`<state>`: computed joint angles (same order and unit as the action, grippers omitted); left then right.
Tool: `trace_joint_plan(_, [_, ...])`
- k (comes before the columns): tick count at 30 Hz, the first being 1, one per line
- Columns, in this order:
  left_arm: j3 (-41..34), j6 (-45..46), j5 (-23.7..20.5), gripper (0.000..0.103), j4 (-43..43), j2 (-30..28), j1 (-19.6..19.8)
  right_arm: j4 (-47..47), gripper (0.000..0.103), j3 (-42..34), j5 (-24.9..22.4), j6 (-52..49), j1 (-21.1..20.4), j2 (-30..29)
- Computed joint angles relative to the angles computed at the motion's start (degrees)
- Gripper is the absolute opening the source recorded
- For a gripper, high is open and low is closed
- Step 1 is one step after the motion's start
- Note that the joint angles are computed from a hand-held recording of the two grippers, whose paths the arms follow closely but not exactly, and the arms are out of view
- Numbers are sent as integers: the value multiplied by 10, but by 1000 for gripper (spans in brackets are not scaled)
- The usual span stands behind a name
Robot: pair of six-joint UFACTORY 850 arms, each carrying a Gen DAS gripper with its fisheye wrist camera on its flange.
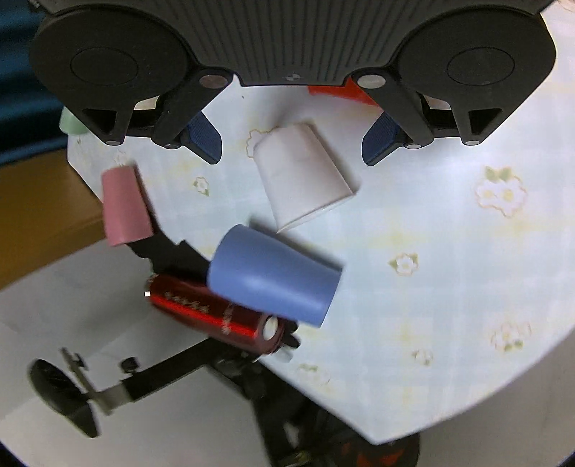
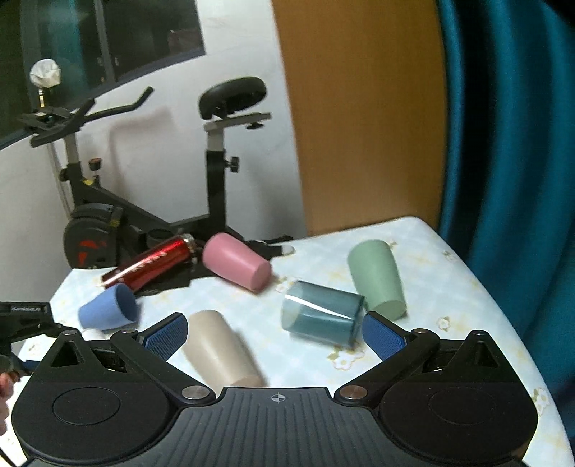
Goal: Flip cup upright
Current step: 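Reach the left gripper down to the white paper cup and grasp it, then lift the white paper cup with the left gripper and turn it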
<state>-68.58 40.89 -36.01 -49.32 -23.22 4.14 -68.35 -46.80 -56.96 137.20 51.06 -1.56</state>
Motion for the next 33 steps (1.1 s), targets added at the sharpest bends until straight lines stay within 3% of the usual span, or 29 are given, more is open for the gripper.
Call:
trace_joint_plan(8, [-35,-95,29,79,49,-45,-26,2,103,28,32,22,-21,6])
trace_joint_plan(15, [-49,-107,53,74,50,-61,-35,5,103,36,45,30,-23,11])
trace_joint_plan(19, [-47,-56,47,64,8,-63,-33,11,103,39,52,30,-25,15])
trace_joint_plan(33, [10,68,11,62,-51,17,-19,14,103,46,23,45,4,32])
